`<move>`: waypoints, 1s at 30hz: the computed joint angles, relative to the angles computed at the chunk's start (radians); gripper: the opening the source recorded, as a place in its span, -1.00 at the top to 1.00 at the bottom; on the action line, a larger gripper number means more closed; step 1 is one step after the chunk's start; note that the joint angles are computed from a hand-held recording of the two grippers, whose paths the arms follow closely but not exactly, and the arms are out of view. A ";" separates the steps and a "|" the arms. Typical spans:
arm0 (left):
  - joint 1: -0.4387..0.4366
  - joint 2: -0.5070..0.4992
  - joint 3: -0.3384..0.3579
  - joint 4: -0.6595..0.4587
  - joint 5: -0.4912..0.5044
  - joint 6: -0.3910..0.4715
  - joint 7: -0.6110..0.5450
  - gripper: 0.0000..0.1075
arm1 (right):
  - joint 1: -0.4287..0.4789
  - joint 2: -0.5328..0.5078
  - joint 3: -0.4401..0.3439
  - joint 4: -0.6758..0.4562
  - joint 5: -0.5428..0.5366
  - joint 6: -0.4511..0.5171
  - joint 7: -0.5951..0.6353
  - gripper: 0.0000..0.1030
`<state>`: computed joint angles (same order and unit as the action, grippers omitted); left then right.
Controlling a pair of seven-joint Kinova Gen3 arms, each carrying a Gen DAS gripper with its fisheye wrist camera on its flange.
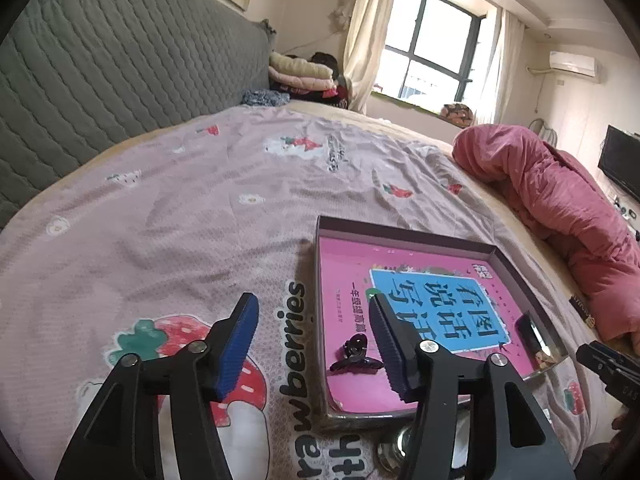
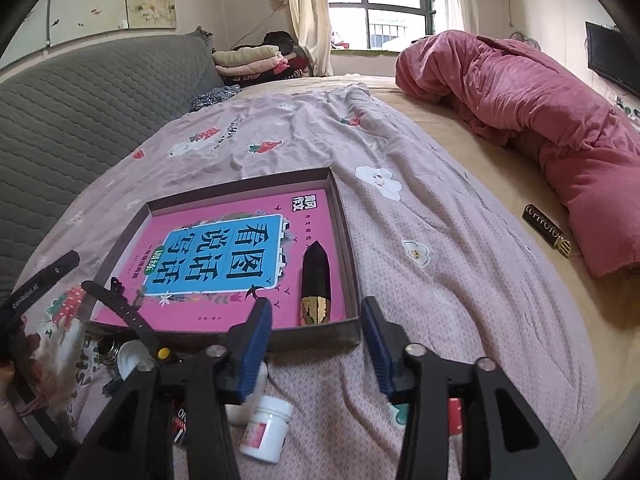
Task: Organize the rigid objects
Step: 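Open the left gripper over the book while the right gripper releases the lipstick inside the box, then pull both grippers back out of the box toward the remaining objects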
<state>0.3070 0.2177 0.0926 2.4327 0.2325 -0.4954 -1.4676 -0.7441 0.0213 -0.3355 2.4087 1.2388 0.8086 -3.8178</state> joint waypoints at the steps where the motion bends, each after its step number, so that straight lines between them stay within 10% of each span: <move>1: 0.015 -0.010 -0.008 0.003 0.023 0.004 -0.021 -0.14 | -0.007 -0.004 -0.007 0.001 -0.010 0.013 0.001 0.03; 30: 0.074 -0.288 0.184 0.093 0.748 0.105 -0.687 -0.32 | -0.131 -0.035 -0.087 0.002 -0.068 0.106 -0.013 0.03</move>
